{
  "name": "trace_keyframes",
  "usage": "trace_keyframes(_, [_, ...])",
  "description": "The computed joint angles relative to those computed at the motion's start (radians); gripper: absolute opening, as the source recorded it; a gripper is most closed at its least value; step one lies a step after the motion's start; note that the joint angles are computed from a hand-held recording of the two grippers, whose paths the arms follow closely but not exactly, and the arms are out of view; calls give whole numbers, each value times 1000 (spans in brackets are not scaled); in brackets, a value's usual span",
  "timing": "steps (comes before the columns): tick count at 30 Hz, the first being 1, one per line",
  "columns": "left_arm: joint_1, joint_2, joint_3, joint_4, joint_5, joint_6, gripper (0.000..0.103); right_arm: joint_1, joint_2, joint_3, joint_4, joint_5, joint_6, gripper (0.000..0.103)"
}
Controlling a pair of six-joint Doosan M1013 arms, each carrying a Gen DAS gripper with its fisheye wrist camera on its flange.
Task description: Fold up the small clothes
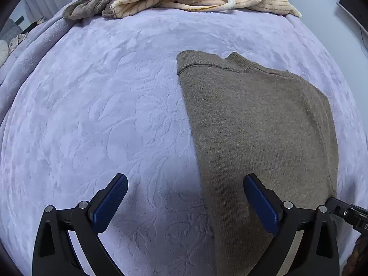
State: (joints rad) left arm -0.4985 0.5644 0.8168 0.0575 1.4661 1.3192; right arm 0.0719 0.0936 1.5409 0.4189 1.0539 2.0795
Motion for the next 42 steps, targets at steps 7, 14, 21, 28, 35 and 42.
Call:
trace_keyframes(7, [-4,8,-25,6,46,-22,102,-25,-13,-4,35,11,52,9])
trace_keyframes(14, [-4,11,-27,5,56,-45,102,-21,-4,-29,20,30,56,10])
trace_keyframes(21, [-9,18,-38,20,69,-62,102,-33,-5,-32,0,34,67,17])
trace_keyframes(28, [-18,16,-36,45,67,-63,102,-40,-7,-25,5,24,55,46])
trace_keyframes(35, [-6,38,-77,0,127,-76,102,-46,-4,-24,25,24,25,57])
trace_keyframes(42, [47,45,-76,-186,157,-151,102,-58,10,-36,48,19,-21,58])
